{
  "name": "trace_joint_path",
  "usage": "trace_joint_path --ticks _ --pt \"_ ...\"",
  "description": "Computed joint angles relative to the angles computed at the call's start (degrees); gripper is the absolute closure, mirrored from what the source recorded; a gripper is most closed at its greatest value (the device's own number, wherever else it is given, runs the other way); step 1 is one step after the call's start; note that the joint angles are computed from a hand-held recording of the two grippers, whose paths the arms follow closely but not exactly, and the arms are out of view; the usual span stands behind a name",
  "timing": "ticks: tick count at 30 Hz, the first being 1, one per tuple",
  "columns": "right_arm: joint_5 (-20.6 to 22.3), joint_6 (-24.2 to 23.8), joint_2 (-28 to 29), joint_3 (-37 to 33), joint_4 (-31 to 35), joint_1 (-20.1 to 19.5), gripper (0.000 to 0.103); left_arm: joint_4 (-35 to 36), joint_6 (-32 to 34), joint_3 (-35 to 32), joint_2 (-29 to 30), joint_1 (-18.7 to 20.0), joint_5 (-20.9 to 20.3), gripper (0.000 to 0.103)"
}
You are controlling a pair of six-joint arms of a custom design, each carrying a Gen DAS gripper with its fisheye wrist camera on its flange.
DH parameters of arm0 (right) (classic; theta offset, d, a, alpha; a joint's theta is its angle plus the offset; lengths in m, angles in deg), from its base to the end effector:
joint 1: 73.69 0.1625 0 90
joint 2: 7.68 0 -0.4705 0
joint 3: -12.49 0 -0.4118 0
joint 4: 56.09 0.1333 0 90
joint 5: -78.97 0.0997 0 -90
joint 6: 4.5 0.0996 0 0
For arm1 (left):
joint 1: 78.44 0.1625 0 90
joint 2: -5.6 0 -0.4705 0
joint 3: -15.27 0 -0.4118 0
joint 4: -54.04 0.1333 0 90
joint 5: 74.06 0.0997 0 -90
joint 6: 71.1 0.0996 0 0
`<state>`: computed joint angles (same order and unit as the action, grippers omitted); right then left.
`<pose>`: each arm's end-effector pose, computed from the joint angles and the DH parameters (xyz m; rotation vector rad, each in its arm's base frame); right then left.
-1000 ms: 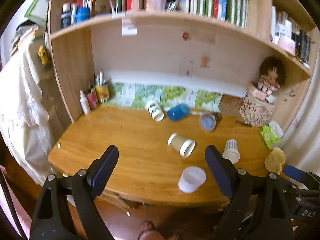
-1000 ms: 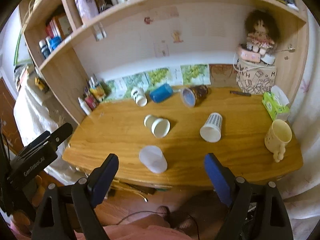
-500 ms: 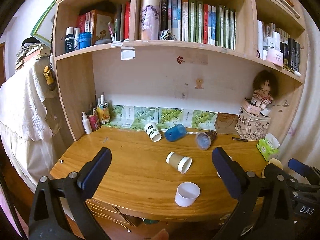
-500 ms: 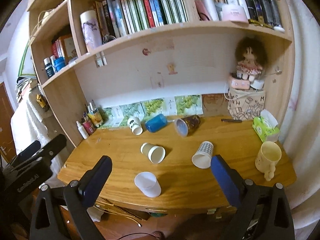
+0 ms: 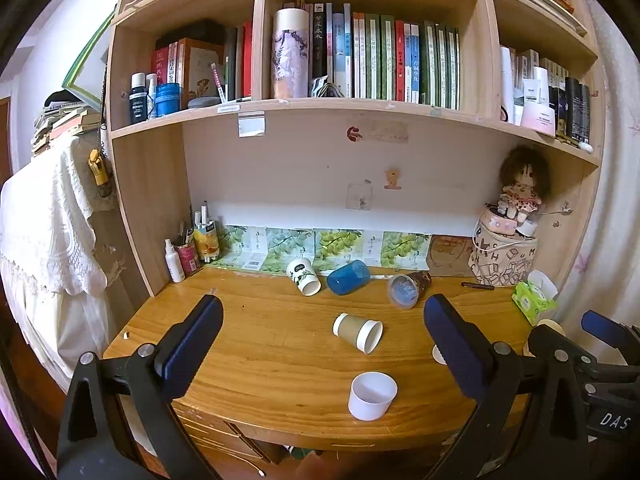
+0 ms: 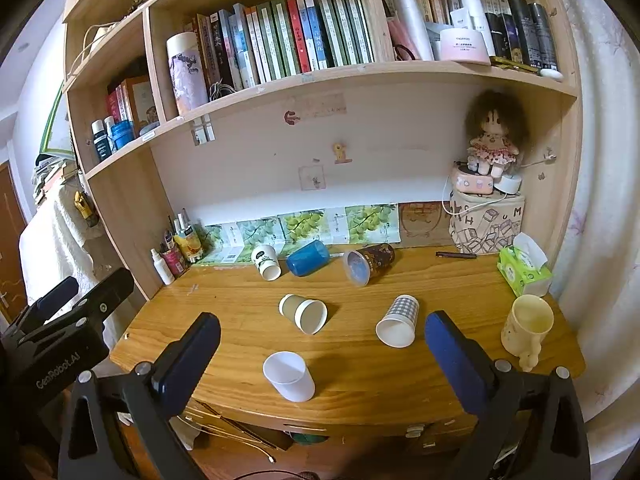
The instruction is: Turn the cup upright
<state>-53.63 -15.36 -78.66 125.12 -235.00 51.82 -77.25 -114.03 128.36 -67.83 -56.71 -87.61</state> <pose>0.3920 -0.4359 0.3571 0.5519 -2.2978 1.1896 -0.4271 -0.4180 0.3301 0.4260 1.9995 -1.3449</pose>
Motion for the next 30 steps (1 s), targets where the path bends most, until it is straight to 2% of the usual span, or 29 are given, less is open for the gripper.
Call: trace_joint_path --ticks 6,11,21,30 --pt "-0.63 -1.89 0.12 0.42 -2.99 0.64 0.000 -0.71 0.14 0.35 0.02 -0.50 1.47 0.002" --pt "-0.60 -1.75 -0.05 0.54 -2.82 0.81 0.000 -1.02 0.47 0.86 -0.42 -0.88 1.97 0.002" --pt "-0.48 -1.66 -0.33 0.86 -2.46 1.11 0.000 -7.16 6.27 1.74 -0.53 -0.94 0.21 0.002" --pt "-0.39 -1.18 -0.28 0.50 -0.84 0.81 0.000 -9.21 7.54 1.78 -0.10 -0.73 -0.56 0.002"
